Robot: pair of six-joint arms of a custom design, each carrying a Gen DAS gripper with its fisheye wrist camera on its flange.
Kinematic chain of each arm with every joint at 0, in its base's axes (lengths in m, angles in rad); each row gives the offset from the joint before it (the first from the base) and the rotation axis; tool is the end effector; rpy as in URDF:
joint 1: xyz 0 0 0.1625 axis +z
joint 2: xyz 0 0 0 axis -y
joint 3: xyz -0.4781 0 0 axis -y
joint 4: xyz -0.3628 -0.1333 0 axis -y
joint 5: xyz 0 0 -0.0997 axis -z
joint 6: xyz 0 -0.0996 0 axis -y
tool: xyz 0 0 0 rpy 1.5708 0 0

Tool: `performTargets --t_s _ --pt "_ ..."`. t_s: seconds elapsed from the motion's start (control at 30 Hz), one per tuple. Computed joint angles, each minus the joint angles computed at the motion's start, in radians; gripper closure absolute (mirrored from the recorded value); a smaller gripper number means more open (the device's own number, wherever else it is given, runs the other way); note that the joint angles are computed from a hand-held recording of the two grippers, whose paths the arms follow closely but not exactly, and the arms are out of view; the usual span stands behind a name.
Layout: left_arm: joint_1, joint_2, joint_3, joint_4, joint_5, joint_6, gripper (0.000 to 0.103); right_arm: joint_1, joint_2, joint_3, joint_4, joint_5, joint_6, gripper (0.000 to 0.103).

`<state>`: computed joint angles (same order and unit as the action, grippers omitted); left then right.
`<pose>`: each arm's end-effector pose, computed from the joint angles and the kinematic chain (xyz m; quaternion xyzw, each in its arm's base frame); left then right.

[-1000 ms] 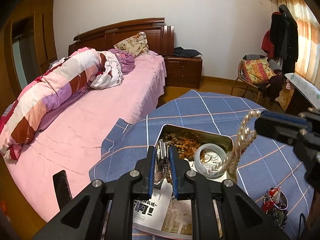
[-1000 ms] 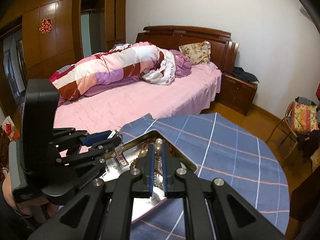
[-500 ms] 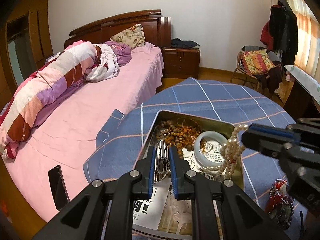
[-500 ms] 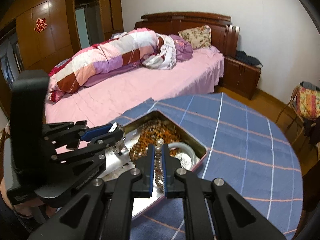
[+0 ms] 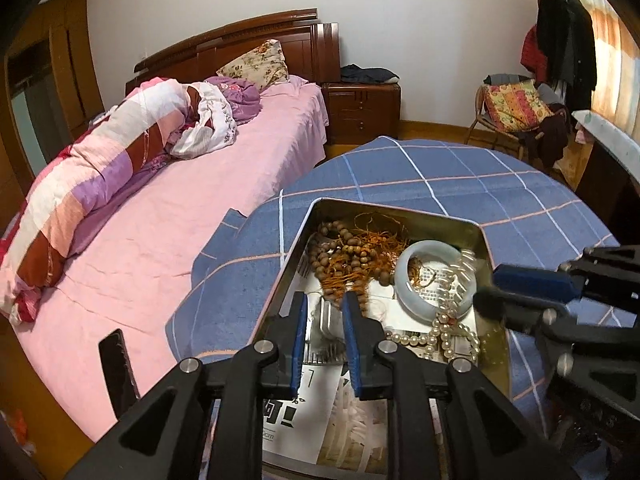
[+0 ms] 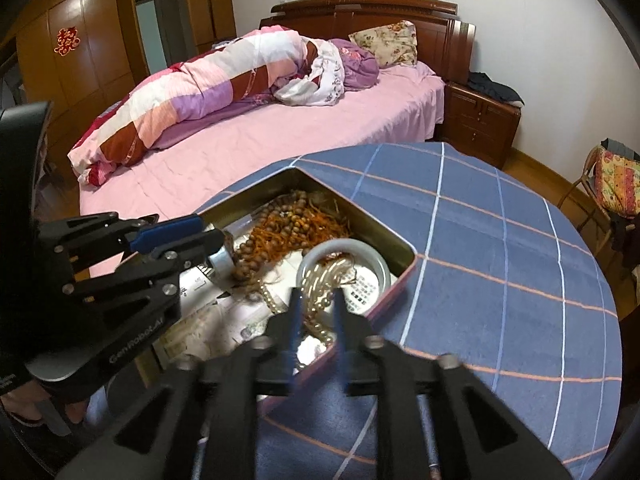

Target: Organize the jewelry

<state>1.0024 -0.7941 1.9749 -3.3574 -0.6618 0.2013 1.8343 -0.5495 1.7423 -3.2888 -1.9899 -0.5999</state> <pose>-0.1389 -0.6112 0.1744 0.2006 0.8440 -0.3400 0.3631 0.2650 -0.6261 0.0463 0.3462 -0.8805 0.2167 0.2406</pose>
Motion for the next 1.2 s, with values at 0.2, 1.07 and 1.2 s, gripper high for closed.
performTargets --t_s 0.2,1.07,1.2 --pt "-0.017 0.003 0.013 -0.099 0.037 0.031 0.043 -0.005 -0.008 0.022 -0.050 0.006 -0.016 0.029" --pt "-0.185 0.044 0.212 -0.123 0.097 -0.159 0.042 -0.143 -0.208 0.363 -0.302 -0.032 0.039 0.029" --pt "-0.204 0.056 0.230 -0.111 0.095 -0.189 0.042 -0.159 -0.214 0.386 -0.307 -0.020 0.055 0.029"
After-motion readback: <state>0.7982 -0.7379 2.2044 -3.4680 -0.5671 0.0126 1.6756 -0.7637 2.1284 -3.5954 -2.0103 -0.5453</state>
